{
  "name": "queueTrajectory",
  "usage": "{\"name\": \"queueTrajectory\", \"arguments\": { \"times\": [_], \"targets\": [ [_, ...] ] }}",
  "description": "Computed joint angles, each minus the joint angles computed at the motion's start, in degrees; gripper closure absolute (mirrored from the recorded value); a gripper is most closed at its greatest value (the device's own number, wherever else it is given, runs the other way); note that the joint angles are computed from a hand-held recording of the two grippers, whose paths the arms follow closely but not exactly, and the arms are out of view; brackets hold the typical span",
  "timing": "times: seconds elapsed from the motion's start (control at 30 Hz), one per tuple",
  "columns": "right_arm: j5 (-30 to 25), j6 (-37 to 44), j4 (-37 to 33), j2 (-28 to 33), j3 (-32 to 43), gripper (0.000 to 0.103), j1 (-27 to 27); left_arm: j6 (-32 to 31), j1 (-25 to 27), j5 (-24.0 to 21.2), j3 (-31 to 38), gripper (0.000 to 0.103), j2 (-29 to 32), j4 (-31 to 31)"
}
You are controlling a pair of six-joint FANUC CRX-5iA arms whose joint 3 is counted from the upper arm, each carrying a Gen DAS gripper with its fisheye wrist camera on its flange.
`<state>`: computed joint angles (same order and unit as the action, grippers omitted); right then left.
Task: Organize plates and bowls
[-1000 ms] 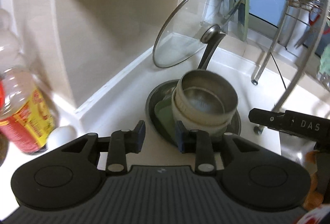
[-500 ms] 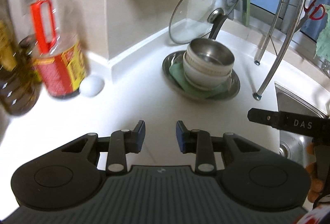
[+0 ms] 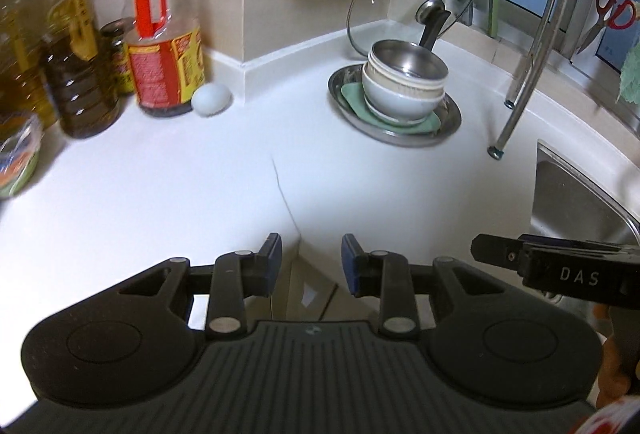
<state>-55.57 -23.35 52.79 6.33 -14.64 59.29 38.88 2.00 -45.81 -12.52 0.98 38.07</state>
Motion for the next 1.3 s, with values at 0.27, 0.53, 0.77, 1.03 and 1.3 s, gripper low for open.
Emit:
{"name": "queueTrajectory", "arguments": {
  "times": [0.27, 0.53, 0.77, 1.03, 1.3],
  "targets": [
    [-1.69, 1.18, -2.78, -2.27, -2.0, 0.04, 4.83, 1.43, 1.73, -0.4, -7.76, 0.074, -7.95, -0.58],
    [-3.6, 0.06, -3.2, -3.38, -3.16, 0.04, 8.53, 2.34, 3.25, -1.35, -12.2, 0.074, -13.25, -1.68],
    [-5.12, -1.6, -2.86, -4.18, -3.99, 0.04, 11.11, 1.59, 4.21, -2.02, -14.59, 0.074, -15.87, -1.49],
    [-6.13, -2.18, -1.49, -4.37, -4.44, 0.04, 12.65, -0.58, 5.6, -3.63, -17.5, 0.074, -19.27, -0.27],
    [-6.03, -2.39, -0.88, -4.55, -4.76, 0.041, 13.14, -2.04, 4.98, -3.74, -18.06, 0.074, -20.02, 1.13]
  ]
}}
